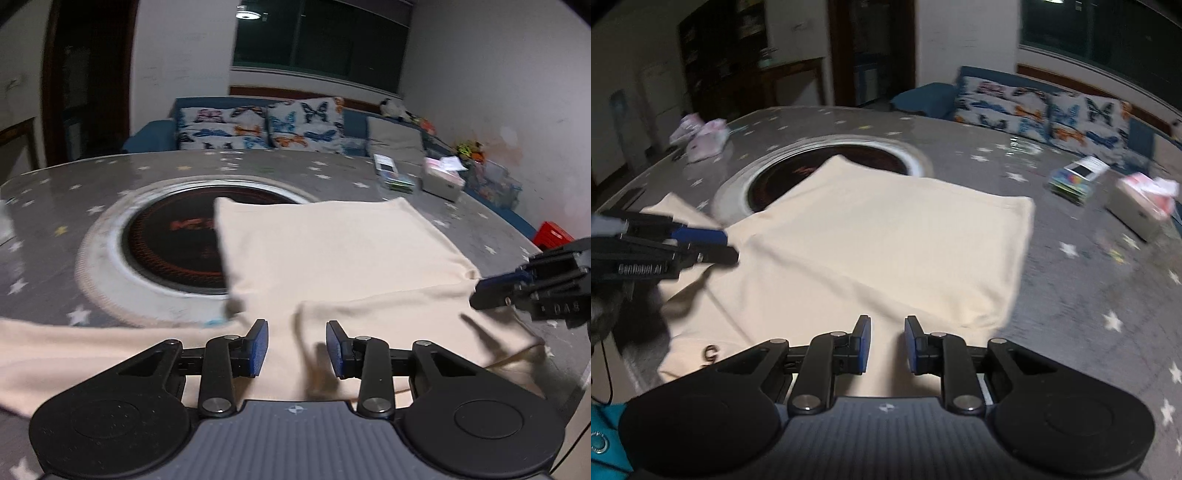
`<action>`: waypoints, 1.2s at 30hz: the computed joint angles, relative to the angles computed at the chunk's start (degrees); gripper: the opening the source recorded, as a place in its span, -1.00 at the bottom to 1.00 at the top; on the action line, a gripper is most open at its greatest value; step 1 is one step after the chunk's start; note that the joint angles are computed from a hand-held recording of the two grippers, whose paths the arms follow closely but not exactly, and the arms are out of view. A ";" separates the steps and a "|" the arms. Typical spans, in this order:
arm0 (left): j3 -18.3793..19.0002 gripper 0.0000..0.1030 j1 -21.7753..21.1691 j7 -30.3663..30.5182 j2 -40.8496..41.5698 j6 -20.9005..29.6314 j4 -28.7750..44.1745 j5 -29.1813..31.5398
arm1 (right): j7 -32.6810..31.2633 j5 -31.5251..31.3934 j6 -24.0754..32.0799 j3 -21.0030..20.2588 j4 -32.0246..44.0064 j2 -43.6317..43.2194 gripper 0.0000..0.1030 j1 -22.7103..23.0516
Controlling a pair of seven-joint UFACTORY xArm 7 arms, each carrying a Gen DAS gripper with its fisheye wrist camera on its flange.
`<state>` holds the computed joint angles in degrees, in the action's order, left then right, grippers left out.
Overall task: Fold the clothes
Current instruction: 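Grasp the sweatshirt side edge with the left tool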
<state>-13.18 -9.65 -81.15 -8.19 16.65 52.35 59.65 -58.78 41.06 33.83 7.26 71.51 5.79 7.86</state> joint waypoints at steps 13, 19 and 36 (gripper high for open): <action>-4.48 0.01 7.09 -9.00 -17.41 17.68 -11.36 -5.49 | -7.49 0.16 4.74 3.04 1.62 0.52 -0.57 5.02; -5.95 0.22 9.60 -11.26 -22.64 24.20 -14.74 -8.89 | -8.18 -0.82 5.72 3.83 2.84 2.10 -0.57 6.49; -5.34 -0.63 14.34 -15.13 -23.08 18.92 -17.49 -13.07 | -9.51 2.77 4.29 2.48 0.46 -1.32 -0.53 5.87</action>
